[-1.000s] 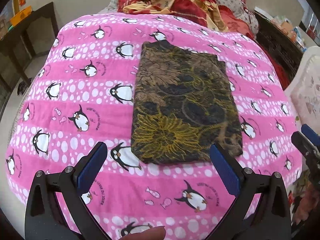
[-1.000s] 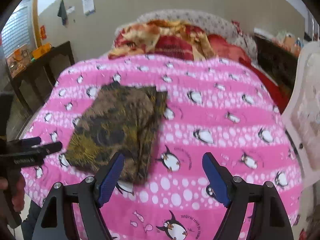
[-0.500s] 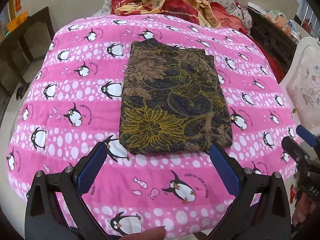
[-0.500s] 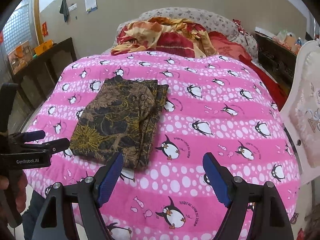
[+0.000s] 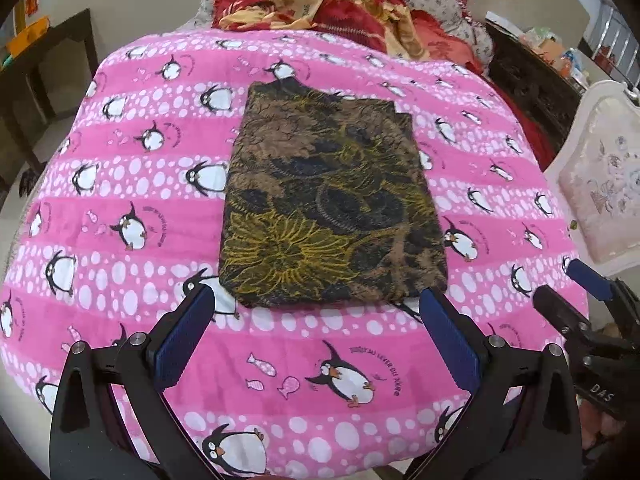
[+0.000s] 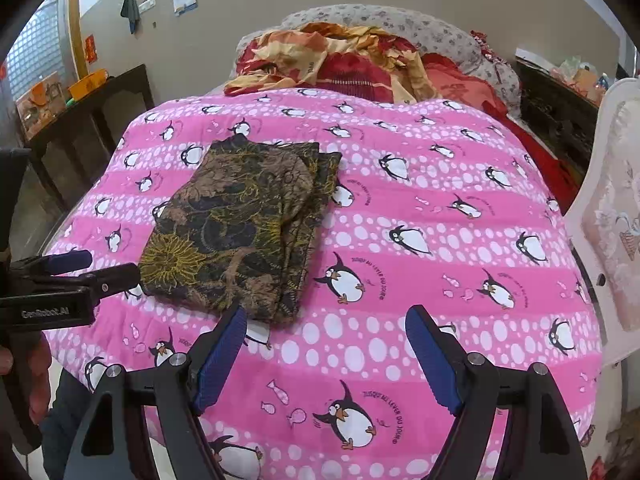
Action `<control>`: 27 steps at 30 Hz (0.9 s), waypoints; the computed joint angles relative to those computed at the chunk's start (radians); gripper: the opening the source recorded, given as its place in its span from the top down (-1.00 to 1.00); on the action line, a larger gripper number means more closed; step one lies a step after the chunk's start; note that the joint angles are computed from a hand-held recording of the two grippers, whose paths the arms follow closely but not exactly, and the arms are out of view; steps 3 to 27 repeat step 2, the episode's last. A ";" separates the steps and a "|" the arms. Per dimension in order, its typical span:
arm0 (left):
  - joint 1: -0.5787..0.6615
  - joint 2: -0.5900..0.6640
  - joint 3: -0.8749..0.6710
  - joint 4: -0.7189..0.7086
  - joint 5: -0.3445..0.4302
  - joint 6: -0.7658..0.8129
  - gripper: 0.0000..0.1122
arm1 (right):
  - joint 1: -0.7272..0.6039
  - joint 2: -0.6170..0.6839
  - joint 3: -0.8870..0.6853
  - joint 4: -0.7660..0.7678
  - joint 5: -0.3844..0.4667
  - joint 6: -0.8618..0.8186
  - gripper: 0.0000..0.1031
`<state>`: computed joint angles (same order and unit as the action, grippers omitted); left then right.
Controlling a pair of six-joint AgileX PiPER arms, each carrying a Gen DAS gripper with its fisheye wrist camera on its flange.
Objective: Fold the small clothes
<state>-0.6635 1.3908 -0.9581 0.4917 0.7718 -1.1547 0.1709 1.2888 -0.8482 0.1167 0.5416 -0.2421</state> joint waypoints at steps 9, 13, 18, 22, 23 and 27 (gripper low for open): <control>-0.036 0.012 -0.017 0.049 0.033 -0.023 -0.82 | 0.005 0.002 0.003 0.000 -0.005 0.001 -0.54; -0.036 0.012 -0.017 0.049 0.033 -0.023 -0.82 | 0.005 0.002 0.003 0.000 -0.005 0.001 -0.54; -0.036 0.012 -0.017 0.049 0.033 -0.023 -0.82 | 0.005 0.002 0.003 0.000 -0.005 0.001 -0.54; -0.036 0.012 -0.017 0.049 0.033 -0.023 -0.82 | 0.005 0.002 0.003 0.000 -0.005 0.001 -0.54; -0.036 0.012 -0.017 0.049 0.033 -0.023 -0.82 | 0.005 0.002 0.003 0.000 -0.005 0.001 -0.54; -0.036 0.012 -0.017 0.049 0.033 -0.023 -0.82 | 0.005 0.002 0.003 0.000 -0.005 0.001 -0.54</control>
